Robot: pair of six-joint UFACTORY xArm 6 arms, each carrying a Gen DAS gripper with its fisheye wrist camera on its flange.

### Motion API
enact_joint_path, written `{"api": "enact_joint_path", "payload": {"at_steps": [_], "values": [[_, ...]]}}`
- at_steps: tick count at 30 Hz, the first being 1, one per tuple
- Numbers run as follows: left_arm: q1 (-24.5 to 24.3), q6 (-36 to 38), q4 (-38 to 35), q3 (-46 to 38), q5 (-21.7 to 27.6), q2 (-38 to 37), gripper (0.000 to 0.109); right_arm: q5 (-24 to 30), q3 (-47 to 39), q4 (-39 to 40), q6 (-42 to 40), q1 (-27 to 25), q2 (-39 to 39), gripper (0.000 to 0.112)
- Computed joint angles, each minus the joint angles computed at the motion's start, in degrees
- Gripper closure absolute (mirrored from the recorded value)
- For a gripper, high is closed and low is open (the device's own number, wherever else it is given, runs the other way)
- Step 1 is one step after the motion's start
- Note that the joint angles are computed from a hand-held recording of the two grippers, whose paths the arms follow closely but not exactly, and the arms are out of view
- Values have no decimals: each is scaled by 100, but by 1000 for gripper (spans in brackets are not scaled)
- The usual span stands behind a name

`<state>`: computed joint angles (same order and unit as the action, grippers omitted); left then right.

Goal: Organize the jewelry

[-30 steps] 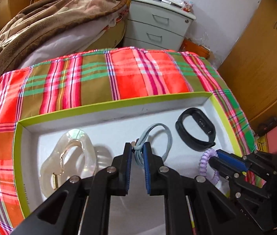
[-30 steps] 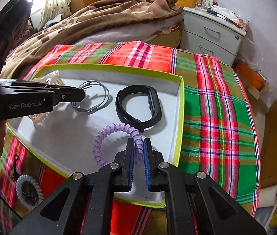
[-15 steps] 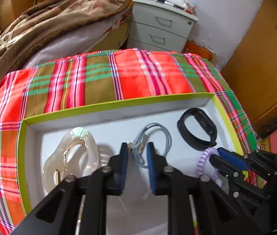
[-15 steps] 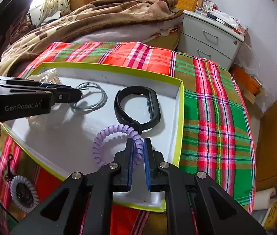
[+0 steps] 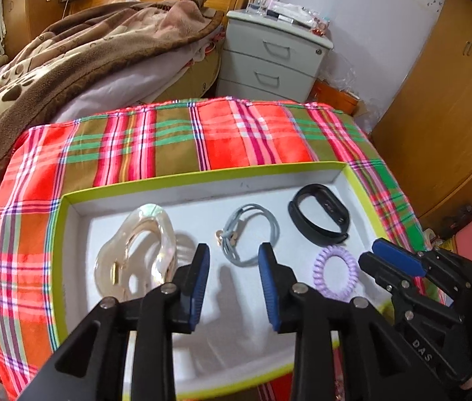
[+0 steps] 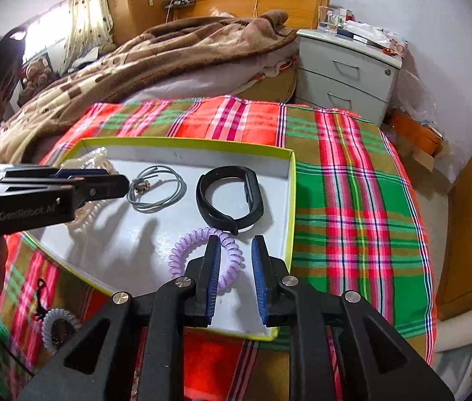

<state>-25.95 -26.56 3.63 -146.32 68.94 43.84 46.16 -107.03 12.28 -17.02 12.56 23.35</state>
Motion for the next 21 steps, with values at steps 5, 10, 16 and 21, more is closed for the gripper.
{"api": "enact_joint_path", "payload": {"at_steps": [5, 10, 16, 21], "values": [[-84, -174, 143, 1590, -728, -1031, 76, -234, 465, 196, 4, -33, -364, 93], [-214, -439, 481, 2712, -1172, -1836, 76, -470, 954, 462, -51, -83, -754, 93], [-342, -820, 721, 3984, -1616, -2741, 75, -712, 1611, 732, -197, -107, -1294, 89], [-445, -1169, 943, 4828, -1774, -3355, 75, -906, 2171, 932, -340, -125, -1736, 72]]}}
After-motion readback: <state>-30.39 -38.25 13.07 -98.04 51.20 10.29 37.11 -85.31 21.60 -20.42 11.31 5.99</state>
